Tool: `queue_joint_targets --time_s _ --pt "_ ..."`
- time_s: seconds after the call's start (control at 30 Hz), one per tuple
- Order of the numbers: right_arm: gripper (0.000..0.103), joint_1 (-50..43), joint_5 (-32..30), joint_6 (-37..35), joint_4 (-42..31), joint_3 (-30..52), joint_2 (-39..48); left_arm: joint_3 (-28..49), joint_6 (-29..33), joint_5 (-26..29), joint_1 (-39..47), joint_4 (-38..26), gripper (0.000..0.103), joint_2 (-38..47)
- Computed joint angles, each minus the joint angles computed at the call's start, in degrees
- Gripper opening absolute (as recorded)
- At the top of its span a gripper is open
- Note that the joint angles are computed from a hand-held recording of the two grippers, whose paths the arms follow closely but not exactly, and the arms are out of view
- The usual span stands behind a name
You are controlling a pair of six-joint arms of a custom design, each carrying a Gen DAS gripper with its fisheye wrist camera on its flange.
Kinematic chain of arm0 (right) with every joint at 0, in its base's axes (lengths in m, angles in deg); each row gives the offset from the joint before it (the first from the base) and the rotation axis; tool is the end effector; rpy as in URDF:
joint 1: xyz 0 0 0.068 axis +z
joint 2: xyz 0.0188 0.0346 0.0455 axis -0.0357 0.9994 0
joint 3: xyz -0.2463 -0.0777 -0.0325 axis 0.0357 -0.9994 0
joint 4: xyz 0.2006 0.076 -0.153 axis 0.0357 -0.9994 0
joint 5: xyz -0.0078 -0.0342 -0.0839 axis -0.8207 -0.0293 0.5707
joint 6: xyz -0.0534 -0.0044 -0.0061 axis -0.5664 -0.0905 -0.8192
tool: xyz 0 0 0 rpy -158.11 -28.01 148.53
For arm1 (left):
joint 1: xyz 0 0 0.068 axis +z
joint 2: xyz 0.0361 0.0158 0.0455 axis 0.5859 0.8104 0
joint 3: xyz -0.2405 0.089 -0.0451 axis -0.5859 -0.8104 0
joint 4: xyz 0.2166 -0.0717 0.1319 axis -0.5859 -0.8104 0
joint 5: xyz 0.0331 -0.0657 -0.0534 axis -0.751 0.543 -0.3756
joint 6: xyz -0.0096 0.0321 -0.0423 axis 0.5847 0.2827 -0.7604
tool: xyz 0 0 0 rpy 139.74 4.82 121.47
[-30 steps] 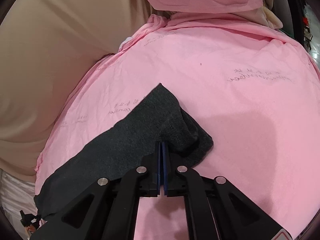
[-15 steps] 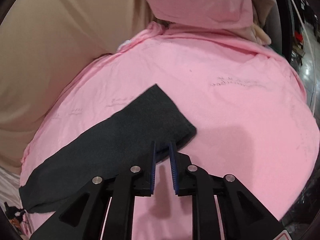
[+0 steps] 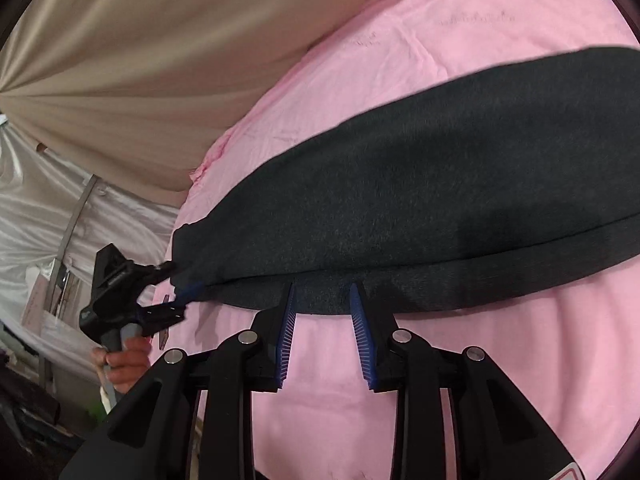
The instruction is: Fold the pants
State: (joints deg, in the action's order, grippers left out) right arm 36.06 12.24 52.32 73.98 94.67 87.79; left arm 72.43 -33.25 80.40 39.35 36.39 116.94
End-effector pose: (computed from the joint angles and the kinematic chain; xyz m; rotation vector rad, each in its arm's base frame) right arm 0.2233 0.1624 0.1583 1.0283 2.1841 0.7127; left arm 0.3640 -0.0032 0.1996 -0.0696 2.6994 -1.1370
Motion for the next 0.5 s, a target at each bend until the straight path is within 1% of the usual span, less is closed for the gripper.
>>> queue_joint_targets --time_s 0.03,0.1,0.13,0.17,0.2,0.23,0.27,0.3,0.33,0.37,0.43,0.5 --pt "0.029 -0.5 0.1 0.8 0.2 -0.1 0.6 0.0 -0.5 0.8 -0.4 0.4 0.049 0.9" --pt "0.029 0.1 0.9 2.7 0.7 -0.6 1.1 -0.3 -2.4 1.9 -1.2 2.2 0.039 2.8" --pt "0.029 0.3 1.1 4.5 1.3 -1.4 1.0 -0.2 -3.2 2.5 -1.4 3.1 0.037 3.8" --pt "0.029 0.5 1.6 6.5 2.5 -2.6 0.7 0.1 -3.4 3.2 -1.4 3.3 0.031 4.6" --pt "0.029 0.7 2.3 8.2 3.8 -3.9 0.1 0.5 -3.4 4.0 -1.2 3.4 0.021 5.4" --pt "0.029 0.4 3.0 9.0 4.8 -4.8 -0.1 0.3 -4.1 4.3 -1.5 4.3 0.016 5.7" --pt "0.029 0.7 3.8 9.4 5.0 -5.0 0.1 0.6 -4.1 4.9 -1.3 4.6 0.008 6.0" --pt "0.026 0.4 4.4 9.2 4.8 -5.1 0.1 0.4 -4.0 5.1 -1.1 4.8 0.004 5.5" --pt "0.009 -0.2 4.7 8.5 4.3 -4.7 0.5 0.9 -3.2 5.5 -0.9 4.3 0.004 5.3" --pt "0.003 -0.3 4.5 7.9 3.8 -4.0 1.3 1.2 -3.5 5.5 -1.4 4.7 0.003 5.3" --pt "0.002 0.7 5.8 7.2 2.8 -4.3 -0.6 2.4 -2.0 5.7 -1.0 2.7 0.002 4.7" --pt "0.002 5.1 10.4 7.4 -3.7 -3.7 -5.7 1.4 1.1 5.2 -0.3 0.2 0.002 1.9"
